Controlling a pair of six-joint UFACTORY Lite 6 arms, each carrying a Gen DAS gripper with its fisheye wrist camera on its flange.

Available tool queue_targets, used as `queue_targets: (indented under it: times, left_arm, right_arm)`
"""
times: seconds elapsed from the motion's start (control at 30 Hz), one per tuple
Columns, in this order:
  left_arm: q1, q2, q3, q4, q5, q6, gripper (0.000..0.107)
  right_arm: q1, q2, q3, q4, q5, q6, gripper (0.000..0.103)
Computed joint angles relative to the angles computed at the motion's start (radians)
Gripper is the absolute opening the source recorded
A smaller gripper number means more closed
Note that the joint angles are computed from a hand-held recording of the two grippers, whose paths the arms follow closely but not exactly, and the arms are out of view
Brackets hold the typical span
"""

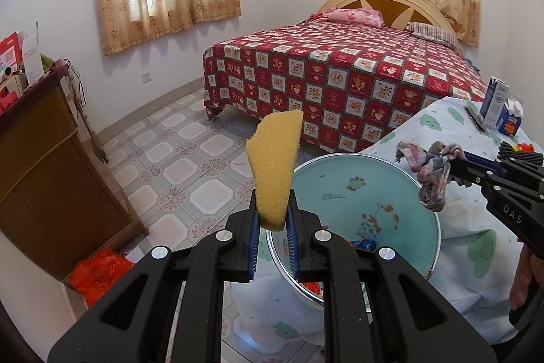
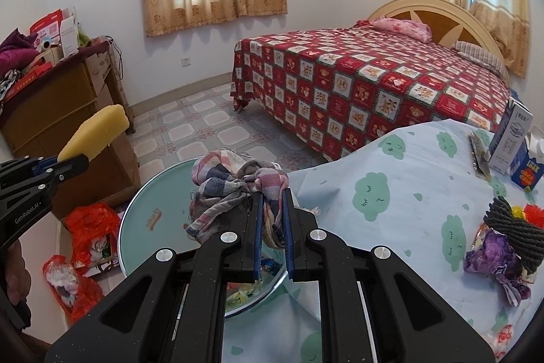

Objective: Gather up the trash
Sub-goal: 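Hold the sponge over the bin with the left tool while the right tool carries the plaid cloth there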

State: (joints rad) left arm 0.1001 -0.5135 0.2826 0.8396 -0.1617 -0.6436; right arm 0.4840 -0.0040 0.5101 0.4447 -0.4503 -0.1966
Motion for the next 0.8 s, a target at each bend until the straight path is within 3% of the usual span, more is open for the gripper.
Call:
queue_targets:
  times: [0.5, 0.8]
  left_arm:
    - [-0.017, 0.004, 0.001, -0.012, 0.006, 0.009, 0.014]
    - [-0.065, -0.004, -0.018, -0.161, 0.022, 0.139, 0.014]
  right_arm:
    - [0.022, 0.009, 0.012, 0.030, 0.002, -0.023, 0.011]
    - [0.032, 0.016, 0.011, 0.039, -0.004, -0.023, 0.012]
